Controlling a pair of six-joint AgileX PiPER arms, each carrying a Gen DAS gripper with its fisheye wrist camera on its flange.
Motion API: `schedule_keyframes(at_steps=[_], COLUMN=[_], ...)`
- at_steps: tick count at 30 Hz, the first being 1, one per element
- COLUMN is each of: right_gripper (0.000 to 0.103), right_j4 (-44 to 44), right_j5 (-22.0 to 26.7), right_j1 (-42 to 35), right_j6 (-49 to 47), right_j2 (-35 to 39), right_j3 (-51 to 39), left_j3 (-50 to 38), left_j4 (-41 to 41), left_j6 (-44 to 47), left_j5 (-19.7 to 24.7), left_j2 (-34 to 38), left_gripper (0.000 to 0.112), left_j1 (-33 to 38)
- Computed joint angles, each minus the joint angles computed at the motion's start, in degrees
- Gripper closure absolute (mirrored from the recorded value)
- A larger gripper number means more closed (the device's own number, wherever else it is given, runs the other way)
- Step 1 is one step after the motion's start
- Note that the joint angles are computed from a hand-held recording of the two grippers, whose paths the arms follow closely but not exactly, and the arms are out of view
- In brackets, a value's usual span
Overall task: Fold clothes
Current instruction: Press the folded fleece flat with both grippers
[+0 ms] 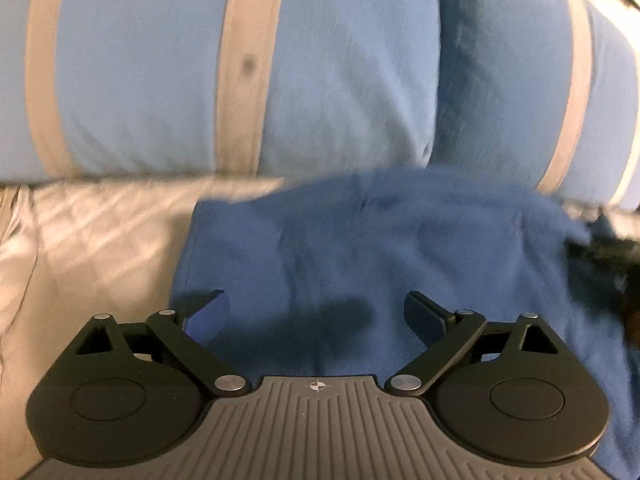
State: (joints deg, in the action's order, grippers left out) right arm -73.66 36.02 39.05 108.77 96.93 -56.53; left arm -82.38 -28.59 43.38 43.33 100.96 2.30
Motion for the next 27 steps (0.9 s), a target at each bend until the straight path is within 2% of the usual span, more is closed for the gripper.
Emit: schedule_keyframes(at_steps=[1,4,10,12,13,15,17,19,21,23,27], right_gripper=[0.001,0.001,0.001,0.001,0.001,0.000,0.000,0.000,0.000,0.000,0.000], right_j4=[-0.05,-0.19,0.84,1.67,3.44,12.02,20.68,24.40,26.95,27.98,22.28], right_j5=[0.06,0.28,1.43,3.28,4.69,6.98,11.81,16.20,17.68,16.67,13.47], right_j1=[0.06,0.24,0.74,1.63,2.14,1.96,2.39,4.31,6.72,9.17,13.09], right_j6=[0.07,0.27,-1.09,-2.42,-4.61,-14.82,-24.93,-27.73,-26.97,-24.90,-15.34], right_j2=[0.09,0.45,0.74,1.25,1.41,1.36,0.91,-0.57,-3.31,-5.96,-5.19], right_j3=[-0.03,-0.24,-0.99,-2.01,-3.00,-6.72,-11.30,-13.67,-13.92,-12.57,-7.01], left_j3=[1.70,8.90,10.02,10.27,10.38,10.40,9.84,9.26,8.95,8.90,6.58], left_j4=[-0.79,-12.21,-18.09,-18.54,-18.72,-18.83,-18.73,-18.63,-18.19,-18.00,-18.55], left_j6=[2.49,16.82,22.10,22.69,22.93,23.06,22.75,22.43,21.95,21.91,22.70], left_j5=[-1.69,-8.83,-10.99,-11.29,-11.48,-11.83,-11.46,-11.08,-11.00,-11.06,-10.94], left_j2=[0.33,-0.43,0.13,-0.39,-0.57,-0.58,-0.21,0.17,0.15,0.08,2.60], left_gripper=[0.016,0.011,0.009,0.009,0.009,0.009,0.009,0.009,0.009,0.009,0.009], left_j1=[0.19,1.47,1.82,1.81,1.76,1.57,1.66,1.76,1.65,1.65,1.92])
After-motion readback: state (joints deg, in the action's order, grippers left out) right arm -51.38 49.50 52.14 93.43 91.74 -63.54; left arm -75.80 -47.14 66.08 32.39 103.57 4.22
